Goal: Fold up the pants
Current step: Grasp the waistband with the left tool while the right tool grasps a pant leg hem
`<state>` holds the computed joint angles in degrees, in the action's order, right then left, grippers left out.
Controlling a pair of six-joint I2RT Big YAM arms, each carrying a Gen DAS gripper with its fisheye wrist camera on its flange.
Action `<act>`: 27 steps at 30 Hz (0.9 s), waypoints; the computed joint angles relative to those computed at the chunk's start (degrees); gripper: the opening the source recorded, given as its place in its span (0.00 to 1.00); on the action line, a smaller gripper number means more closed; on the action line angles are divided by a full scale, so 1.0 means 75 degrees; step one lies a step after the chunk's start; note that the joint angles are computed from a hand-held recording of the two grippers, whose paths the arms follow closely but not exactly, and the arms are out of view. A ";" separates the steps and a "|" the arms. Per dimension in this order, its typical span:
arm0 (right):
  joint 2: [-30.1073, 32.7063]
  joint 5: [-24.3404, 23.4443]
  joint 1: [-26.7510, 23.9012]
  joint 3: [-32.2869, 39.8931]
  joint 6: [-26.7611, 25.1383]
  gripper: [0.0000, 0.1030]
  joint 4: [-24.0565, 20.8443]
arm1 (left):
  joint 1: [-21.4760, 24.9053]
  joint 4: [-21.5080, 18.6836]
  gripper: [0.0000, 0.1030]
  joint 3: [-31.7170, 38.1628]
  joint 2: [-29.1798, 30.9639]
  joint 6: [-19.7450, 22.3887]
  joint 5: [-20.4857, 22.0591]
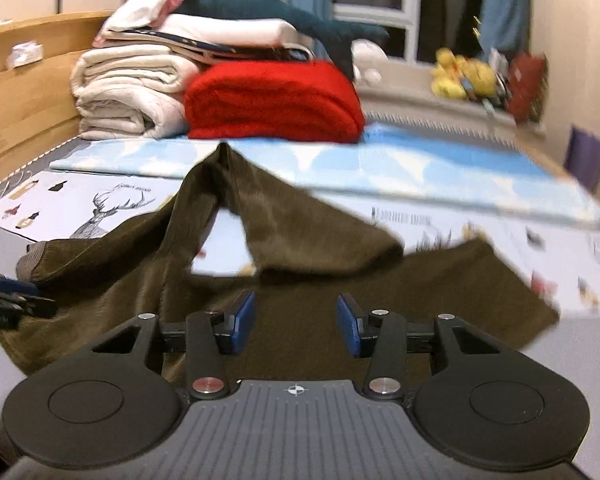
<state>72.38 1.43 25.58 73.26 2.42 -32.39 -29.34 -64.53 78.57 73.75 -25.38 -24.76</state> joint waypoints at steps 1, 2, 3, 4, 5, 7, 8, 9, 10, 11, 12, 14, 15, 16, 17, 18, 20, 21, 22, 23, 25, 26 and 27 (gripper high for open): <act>0.0111 -0.0062 -0.0150 0.0134 -0.0164 0.49 0.0004 | 0.0193 -0.0132 0.49 0.0024 0.0107 0.0303 -0.0120; 0.0241 -0.0041 -0.0300 0.0246 -0.0309 0.52 0.0001 | 0.0374 -0.0274 0.53 0.0026 0.0217 0.0621 -0.0346; 0.0367 -0.0005 -0.0478 0.0301 -0.0330 0.53 -0.0016 | 0.0572 -0.0494 0.57 0.0046 0.0343 0.0927 -0.0517; 0.0479 0.0076 -0.0626 0.0316 -0.0234 0.53 -0.0065 | 0.0747 -0.0541 0.60 -0.0042 0.0403 0.1109 -0.0571; 0.0581 0.0190 -0.0783 0.0277 -0.0046 0.53 -0.0115 | 0.0908 -0.0574 0.64 -0.0101 0.0484 0.1192 -0.0569; 0.1013 0.0245 -0.1141 0.0428 0.0644 0.53 -0.1157 | 0.1131 -0.0557 0.82 -0.0130 0.0676 0.1362 -0.0590; 0.1183 0.0265 -0.1273 0.0526 0.0909 0.53 -0.1504 | 0.1194 -0.0428 0.83 -0.0156 0.0731 0.1617 -0.0601; 0.1281 0.0230 -0.1401 0.0567 0.1109 0.53 -0.1616 | 0.1195 -0.0202 0.83 -0.0200 0.0779 0.1938 -0.0728; 0.1372 0.0198 -0.1509 0.0628 0.1250 0.53 -0.1691 | 0.1200 0.0176 0.83 -0.0311 0.0803 0.2297 -0.0838; 0.1453 0.0175 -0.1620 0.0658 0.1374 0.53 -0.1699 | 0.1208 0.0393 0.83 -0.0331 0.0855 0.2670 -0.0954; 0.1526 0.0178 -0.1687 0.0693 0.1449 0.54 -0.1733 | 0.1208 0.0548 0.82 -0.0344 0.0921 0.2880 -0.1048; 0.1813 0.0101 -0.1834 0.0913 0.1777 0.54 -0.2077 | 0.1260 0.0497 0.78 -0.0200 0.1142 0.3013 -0.1255; 0.1900 0.0086 -0.1897 0.0966 0.1940 0.54 -0.2092 | 0.1317 0.0420 0.70 -0.0110 0.1240 0.3023 -0.1251; 0.2043 0.0013 -0.1978 0.1089 0.2173 0.54 -0.2244 | 0.1412 0.0412 0.57 -0.0040 0.1304 0.3079 -0.1162; 0.2117 0.0071 -0.2009 0.1143 0.2307 0.55 -0.2231 | 0.1500 0.0420 0.51 0.0036 0.1363 0.3099 -0.1106; 0.2250 0.0076 -0.2070 0.1258 0.2489 0.56 -0.2343 | 0.1623 0.0431 0.36 0.0133 0.1408 0.3051 -0.0946; 0.2367 0.0250 -0.2138 0.1354 0.2614 0.57 -0.2295 | 0.1867 0.0484 0.11 0.0367 0.1447 0.2755 -0.0654; 0.2456 0.0231 -0.2194 0.1420 0.2718 0.57 -0.2352 | 0.1988 0.0652 0.12 0.0416 0.1414 0.2624 -0.0766; 0.2544 0.0142 -0.2289 0.1479 0.2784 0.57 -0.2352 | 0.2096 0.0995 0.12 0.0402 0.1334 0.2434 -0.1257; 0.2625 0.0112 -0.2331 0.1541 0.2868 0.57 -0.2384 | 0.2237 0.1523 0.13 0.0316 0.1189 0.2177 -0.1862; 0.2727 0.0083 -0.2405 0.1597 0.3020 0.59 -0.2309 | 0.2650 0.2423 0.31 0.0197 0.0902 0.1506 -0.2470; 0.2750 0.0105 -0.2421 0.1609 0.3049 0.60 -0.2228 | 0.2876 0.2298 0.33 0.0276 0.0873 0.0925 -0.2285; 0.2783 0.0159 -0.2425 0.1624 0.3033 0.60 -0.2126 | 0.3118 0.1797 0.40 0.0443 0.0898 0.0202 -0.1810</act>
